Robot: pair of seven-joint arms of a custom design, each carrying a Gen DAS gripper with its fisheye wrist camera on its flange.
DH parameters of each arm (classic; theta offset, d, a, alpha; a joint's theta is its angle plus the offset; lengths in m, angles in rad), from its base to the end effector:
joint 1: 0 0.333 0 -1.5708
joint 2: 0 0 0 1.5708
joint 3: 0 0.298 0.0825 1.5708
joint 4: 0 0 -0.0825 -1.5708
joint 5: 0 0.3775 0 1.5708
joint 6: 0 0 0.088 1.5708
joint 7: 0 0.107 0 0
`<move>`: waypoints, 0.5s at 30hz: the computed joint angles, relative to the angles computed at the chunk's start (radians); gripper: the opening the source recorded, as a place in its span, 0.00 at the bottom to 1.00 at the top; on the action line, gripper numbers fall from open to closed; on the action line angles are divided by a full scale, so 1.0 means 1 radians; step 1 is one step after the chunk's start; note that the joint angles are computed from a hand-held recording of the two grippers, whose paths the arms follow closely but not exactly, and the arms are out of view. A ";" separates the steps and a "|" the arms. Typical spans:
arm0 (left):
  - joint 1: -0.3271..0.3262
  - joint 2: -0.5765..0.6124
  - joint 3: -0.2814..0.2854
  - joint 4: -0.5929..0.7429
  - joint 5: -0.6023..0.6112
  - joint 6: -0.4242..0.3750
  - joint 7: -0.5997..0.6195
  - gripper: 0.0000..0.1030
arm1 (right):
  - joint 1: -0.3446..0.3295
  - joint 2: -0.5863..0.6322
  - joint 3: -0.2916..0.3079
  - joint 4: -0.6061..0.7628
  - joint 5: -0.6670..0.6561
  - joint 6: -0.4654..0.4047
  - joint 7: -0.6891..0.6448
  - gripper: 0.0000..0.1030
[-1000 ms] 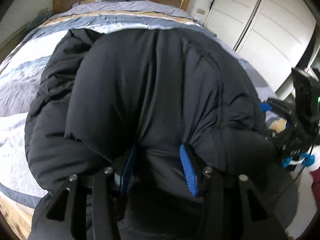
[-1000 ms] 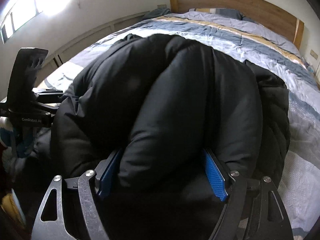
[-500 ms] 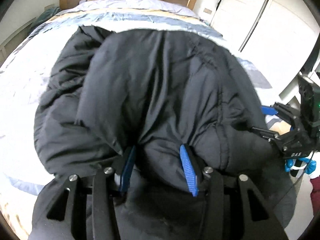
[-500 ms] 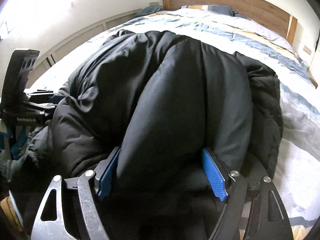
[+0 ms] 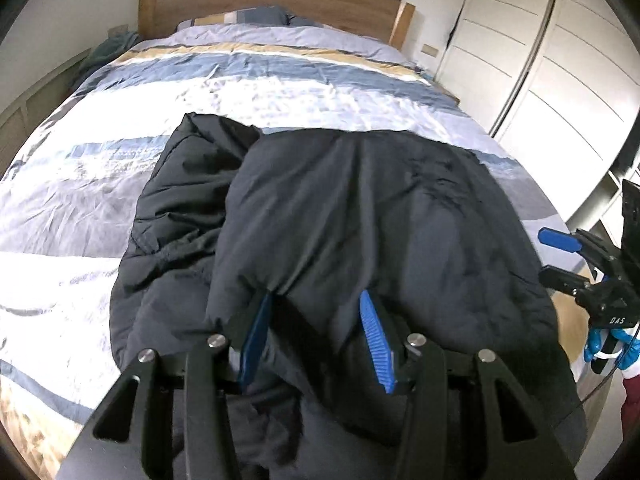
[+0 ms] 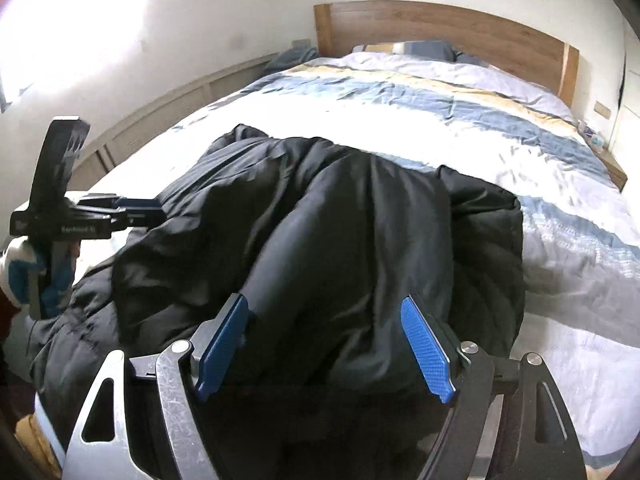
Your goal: Fold large clothes
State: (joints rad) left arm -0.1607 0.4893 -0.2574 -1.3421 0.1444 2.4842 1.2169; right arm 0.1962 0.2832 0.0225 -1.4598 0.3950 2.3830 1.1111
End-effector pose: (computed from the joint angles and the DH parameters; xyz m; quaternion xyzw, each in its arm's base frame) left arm 0.6848 -0.2574 0.5169 -0.6417 0.6933 -0.2989 0.1354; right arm 0.6665 0.1498 0.5802 -0.7985 0.4863 -0.1342 0.3285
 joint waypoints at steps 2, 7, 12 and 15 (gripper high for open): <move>-0.008 0.037 0.005 0.029 0.008 -0.011 -0.003 0.43 | 0.002 0.036 -0.005 0.033 -0.011 -0.010 0.022 0.75; -0.020 0.064 0.015 -0.006 0.043 0.033 -0.009 0.43 | 0.002 0.092 -0.007 0.026 -0.023 -0.008 0.035 0.76; -0.019 0.082 0.012 -0.010 0.058 0.047 -0.027 0.44 | -0.004 0.101 -0.001 -0.018 0.012 0.051 0.023 0.77; -0.022 0.075 0.012 0.008 0.057 0.005 -0.041 0.44 | 0.013 0.099 -0.015 -0.007 -0.026 0.033 0.066 0.76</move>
